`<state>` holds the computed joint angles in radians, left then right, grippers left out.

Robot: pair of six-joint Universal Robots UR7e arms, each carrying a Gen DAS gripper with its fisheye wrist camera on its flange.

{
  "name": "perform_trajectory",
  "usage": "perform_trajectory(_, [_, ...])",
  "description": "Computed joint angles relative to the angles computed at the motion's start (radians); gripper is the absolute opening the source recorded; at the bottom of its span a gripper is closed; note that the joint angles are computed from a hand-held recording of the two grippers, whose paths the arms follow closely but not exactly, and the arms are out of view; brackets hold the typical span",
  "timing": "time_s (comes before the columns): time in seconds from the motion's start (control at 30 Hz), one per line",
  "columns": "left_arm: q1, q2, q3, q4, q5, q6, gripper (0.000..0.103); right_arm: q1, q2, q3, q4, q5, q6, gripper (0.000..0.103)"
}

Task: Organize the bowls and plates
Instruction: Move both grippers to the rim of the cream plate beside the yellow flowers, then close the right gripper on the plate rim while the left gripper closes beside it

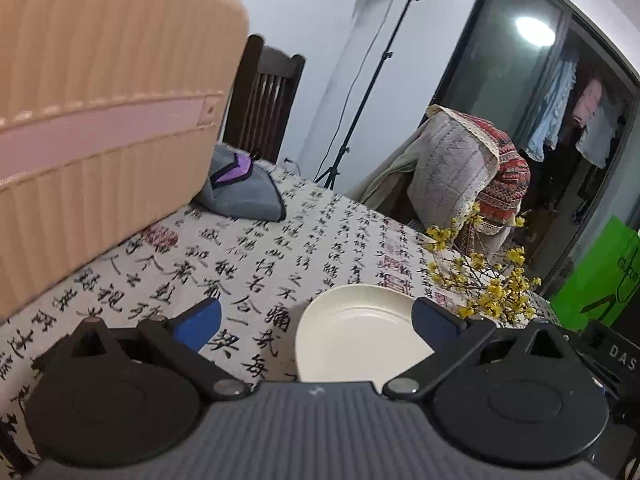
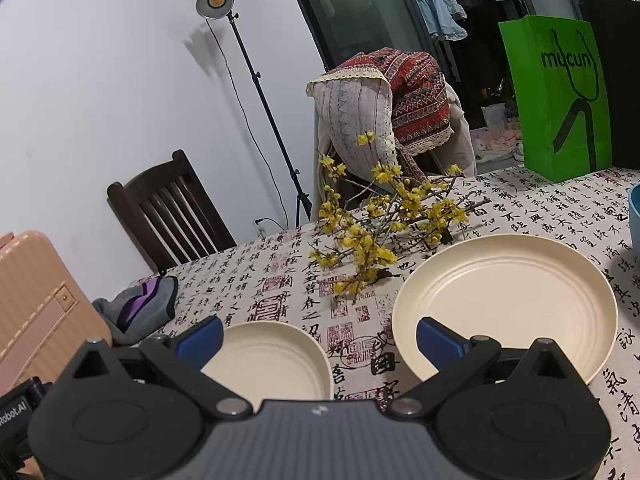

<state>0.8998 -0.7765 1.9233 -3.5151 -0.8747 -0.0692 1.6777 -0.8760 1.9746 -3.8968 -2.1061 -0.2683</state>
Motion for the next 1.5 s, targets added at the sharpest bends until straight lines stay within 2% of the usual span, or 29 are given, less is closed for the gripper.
perform_trajectory(0.17, [0.016, 0.008, -0.015, 0.04, 0.013, -0.024, 0.103, -0.002, 0.013, -0.003, 0.005, -0.008, -0.009, 0.103])
perform_trajectory(0.5, [0.014, 0.026, -0.019, 0.033, 0.045, 0.007, 0.103, -0.007, 0.018, 0.0, 0.004, -0.017, -0.004, 0.103])
perform_trajectory(1.0, [0.021, 0.033, -0.032, 0.053, 0.059, -0.01, 0.103, -0.013, 0.021, -0.003, 0.022, -0.022, 0.004, 0.101])
perform_trajectory(1.2, [0.027, 0.046, -0.047, 0.067, 0.081, -0.014, 0.103, -0.02, 0.018, 0.004, 0.04, 0.002, 0.01, 0.095])
perform_trajectory(1.27, [0.03, 0.048, -0.05, 0.075, 0.079, -0.019, 0.103, -0.022, 0.015, 0.006, 0.042, 0.007, 0.013, 0.084])
perform_trajectory(1.4, [0.033, 0.052, -0.054, 0.078, 0.077, -0.018, 0.103, -0.027, 0.013, 0.007, 0.058, 0.012, 0.027, 0.07])
perform_trajectory(1.47, [0.032, 0.056, -0.057, 0.079, 0.08, -0.014, 0.103, -0.028, 0.012, 0.006, 0.071, 0.014, 0.027, 0.058])
perform_trajectory(1.5, [0.033, 0.056, -0.057, 0.081, 0.076, -0.014, 0.103, -0.028, 0.012, 0.005, 0.077, 0.015, 0.027, 0.056])
